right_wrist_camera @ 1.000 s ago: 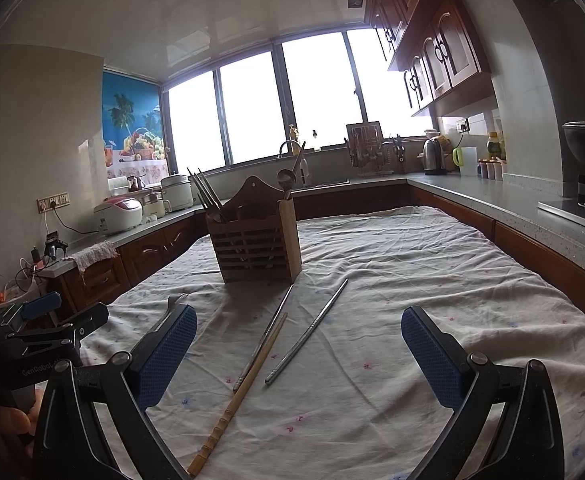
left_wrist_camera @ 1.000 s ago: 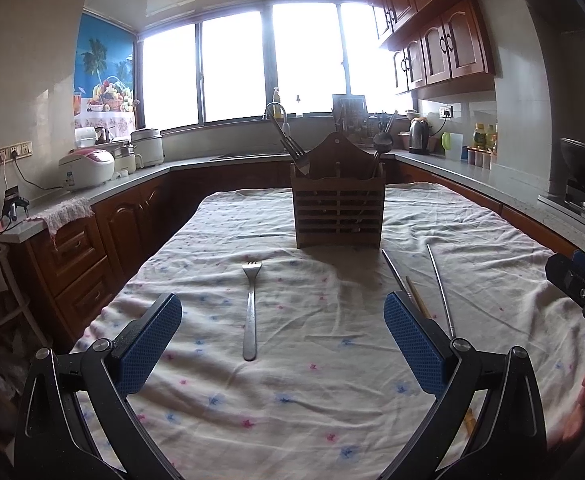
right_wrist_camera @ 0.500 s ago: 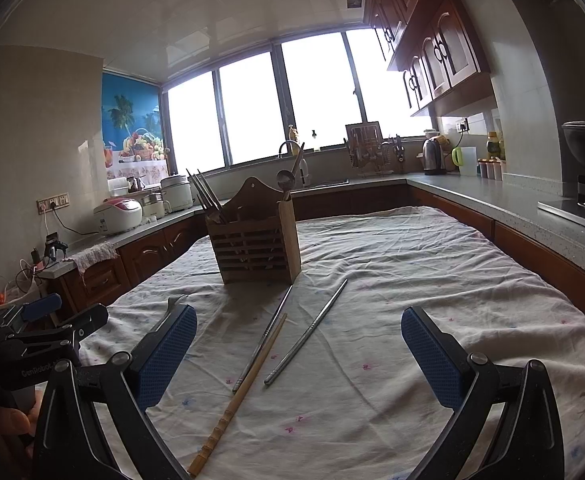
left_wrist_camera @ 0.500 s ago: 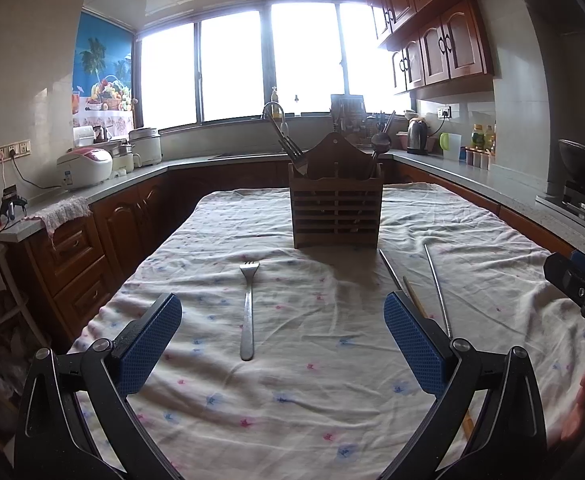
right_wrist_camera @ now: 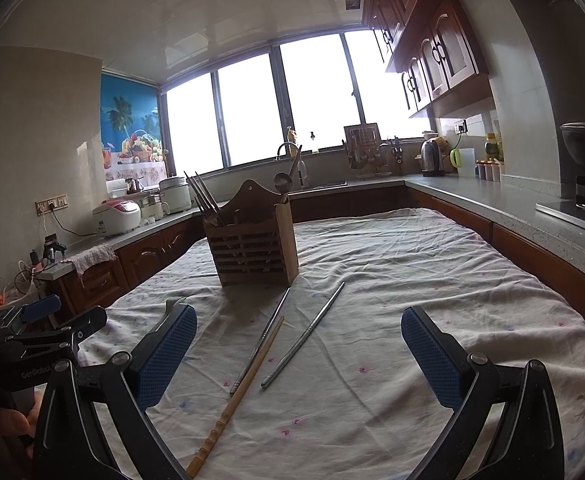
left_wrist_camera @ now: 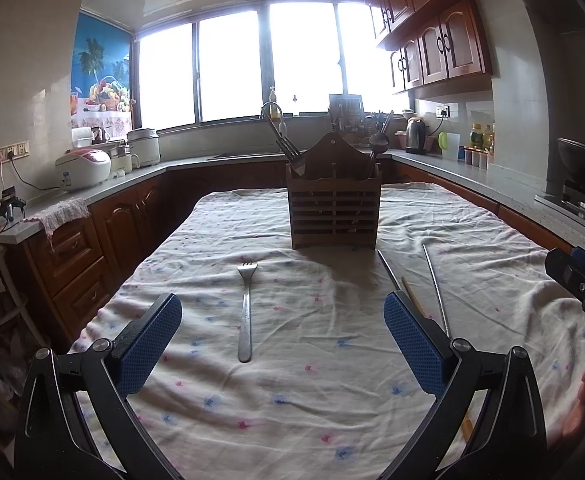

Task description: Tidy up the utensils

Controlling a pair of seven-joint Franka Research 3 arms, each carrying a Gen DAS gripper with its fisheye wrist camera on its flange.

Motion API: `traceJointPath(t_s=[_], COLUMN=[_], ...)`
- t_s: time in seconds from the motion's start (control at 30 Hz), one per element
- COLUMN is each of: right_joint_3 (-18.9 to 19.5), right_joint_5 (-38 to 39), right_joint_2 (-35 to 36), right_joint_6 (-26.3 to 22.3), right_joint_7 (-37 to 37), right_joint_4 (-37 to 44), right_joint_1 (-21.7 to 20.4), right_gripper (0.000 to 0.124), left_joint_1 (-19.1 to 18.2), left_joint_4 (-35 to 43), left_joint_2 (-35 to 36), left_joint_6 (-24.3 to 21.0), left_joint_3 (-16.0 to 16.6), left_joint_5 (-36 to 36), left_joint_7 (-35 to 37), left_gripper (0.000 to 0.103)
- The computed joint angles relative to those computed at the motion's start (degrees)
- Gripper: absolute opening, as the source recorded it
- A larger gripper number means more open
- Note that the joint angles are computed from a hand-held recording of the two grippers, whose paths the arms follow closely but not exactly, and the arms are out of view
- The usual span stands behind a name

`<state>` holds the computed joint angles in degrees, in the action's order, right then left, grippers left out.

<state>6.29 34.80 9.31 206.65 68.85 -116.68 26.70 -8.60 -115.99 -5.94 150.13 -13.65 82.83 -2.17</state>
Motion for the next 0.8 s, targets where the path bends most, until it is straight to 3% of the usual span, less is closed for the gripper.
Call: traceJointPath(t_s=[0.8], right_joint_3=[-2.18], right_joint_5=[8.94], right_joint_2=[1.75], right_joint_6=[-1.87], right_joint_7=[-8.08], right_joint_4=[4.25], right_joint_1=[2.66], right_gripper=[0.103], left_joint_1=[0.02], left_joint_4=[2.46], left_joint_2=[2.46], left_joint_6=[2.59], left_joint_3=[1.09], left_joint_5=[-1.36], left_joint_7=[1.42], left_gripper=[0.103])
